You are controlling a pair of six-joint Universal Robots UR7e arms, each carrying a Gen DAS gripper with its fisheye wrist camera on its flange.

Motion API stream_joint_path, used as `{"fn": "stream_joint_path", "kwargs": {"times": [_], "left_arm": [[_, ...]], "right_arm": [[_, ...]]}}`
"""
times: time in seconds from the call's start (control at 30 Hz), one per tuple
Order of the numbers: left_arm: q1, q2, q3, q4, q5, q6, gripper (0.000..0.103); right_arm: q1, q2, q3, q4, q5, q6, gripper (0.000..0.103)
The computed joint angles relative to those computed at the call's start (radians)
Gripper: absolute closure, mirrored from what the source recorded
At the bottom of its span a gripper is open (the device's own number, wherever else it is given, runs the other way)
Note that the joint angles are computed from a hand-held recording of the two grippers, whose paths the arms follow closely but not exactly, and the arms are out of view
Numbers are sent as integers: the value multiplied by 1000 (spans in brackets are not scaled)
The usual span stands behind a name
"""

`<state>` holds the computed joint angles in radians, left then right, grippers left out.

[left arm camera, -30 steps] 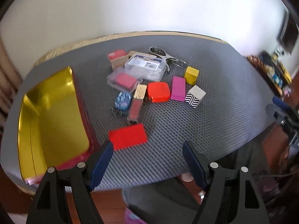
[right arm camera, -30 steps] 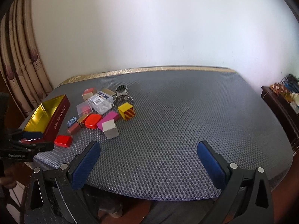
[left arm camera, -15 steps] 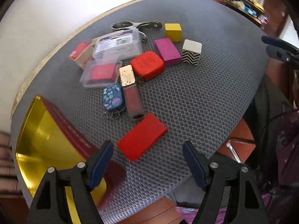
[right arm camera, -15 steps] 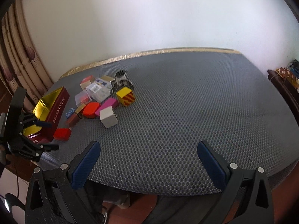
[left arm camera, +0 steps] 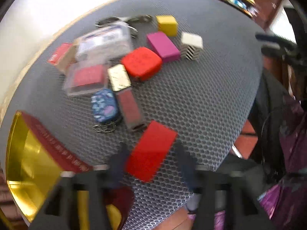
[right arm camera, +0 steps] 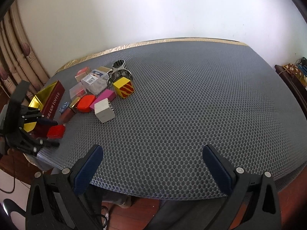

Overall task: Organize rigid objects
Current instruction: 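Grasp the flat red block with the left gripper while the right gripper grasps the white cube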

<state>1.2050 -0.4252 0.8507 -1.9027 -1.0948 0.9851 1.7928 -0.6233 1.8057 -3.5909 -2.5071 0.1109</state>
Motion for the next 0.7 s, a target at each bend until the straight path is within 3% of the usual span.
{"fn": "stream_joint_path", "kwargs": {"times": [0.13, 0.43, 0.7], "left_arm": [[12, -49, 66, -29, -45, -88, 73], [0, -179, 281, -137, -150, -264, 73], [-23, -301, 452, -333, -198, -486, 73]], "right_arm": [[0, -2, 3, 6, 8, 0, 0], [19, -2, -24, -32, 1, -103, 0], [0, 15, -126, 56, 90, -226, 0]]}}
